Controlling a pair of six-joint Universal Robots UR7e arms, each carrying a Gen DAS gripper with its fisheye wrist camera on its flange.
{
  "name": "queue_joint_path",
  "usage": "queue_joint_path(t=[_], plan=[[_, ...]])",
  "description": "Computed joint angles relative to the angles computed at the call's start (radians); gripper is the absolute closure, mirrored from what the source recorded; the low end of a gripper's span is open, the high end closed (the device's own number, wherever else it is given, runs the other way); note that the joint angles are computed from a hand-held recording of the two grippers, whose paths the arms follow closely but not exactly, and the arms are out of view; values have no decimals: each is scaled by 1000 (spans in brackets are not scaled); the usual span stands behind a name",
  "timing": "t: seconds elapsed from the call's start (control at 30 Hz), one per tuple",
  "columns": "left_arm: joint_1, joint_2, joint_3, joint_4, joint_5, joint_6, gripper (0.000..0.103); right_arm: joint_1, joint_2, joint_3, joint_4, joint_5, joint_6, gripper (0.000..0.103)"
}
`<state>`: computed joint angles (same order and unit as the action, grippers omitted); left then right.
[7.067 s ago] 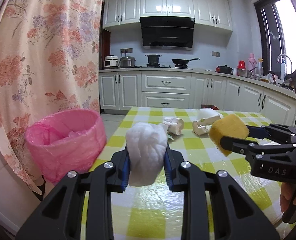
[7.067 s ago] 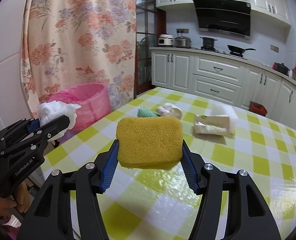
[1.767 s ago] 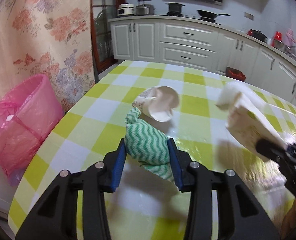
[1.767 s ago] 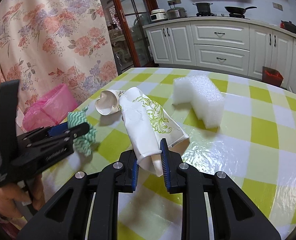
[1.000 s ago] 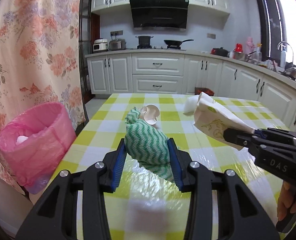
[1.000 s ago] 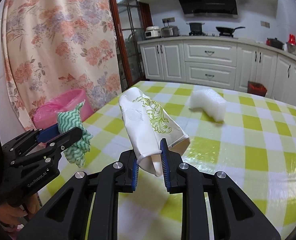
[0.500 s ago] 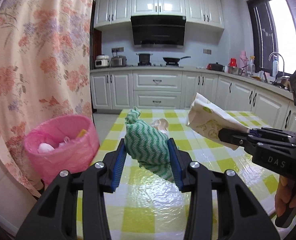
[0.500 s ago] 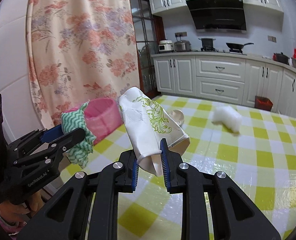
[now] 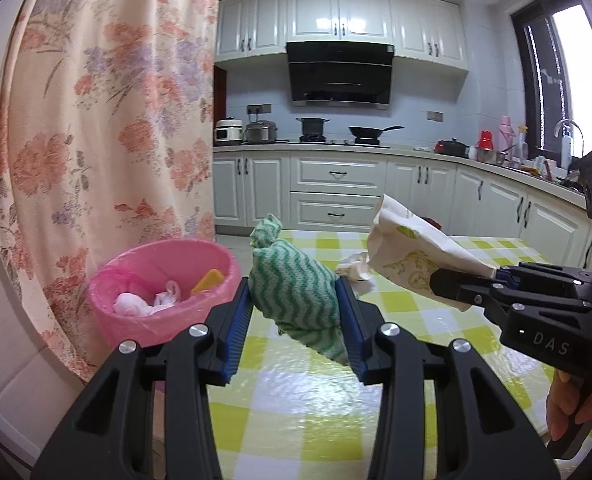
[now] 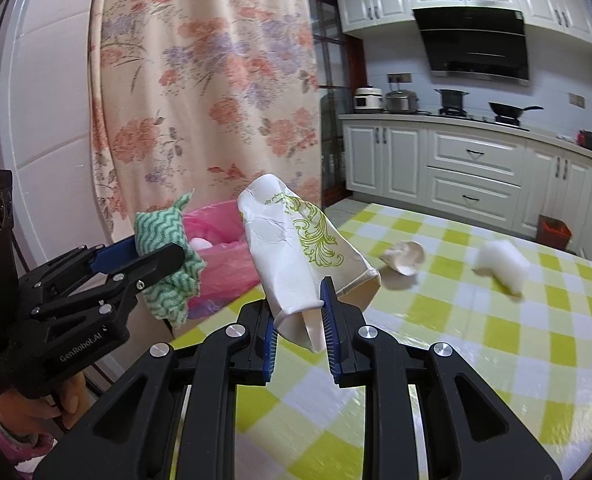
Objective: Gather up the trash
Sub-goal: 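Carry the cloth and paper cup over the pink bin and open both tools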
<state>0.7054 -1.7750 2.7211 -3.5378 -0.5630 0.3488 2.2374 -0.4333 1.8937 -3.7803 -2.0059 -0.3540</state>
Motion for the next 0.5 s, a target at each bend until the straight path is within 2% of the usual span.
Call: queue_joint_path(t=[0.3, 0.5], plan=[[101, 16, -78, -75, -37, 141, 62, -3, 55, -142, 112, 74, -39, 81], [215, 32, -181, -84, -114, 219, 62, -19, 102, -274, 236, 124, -5, 81]])
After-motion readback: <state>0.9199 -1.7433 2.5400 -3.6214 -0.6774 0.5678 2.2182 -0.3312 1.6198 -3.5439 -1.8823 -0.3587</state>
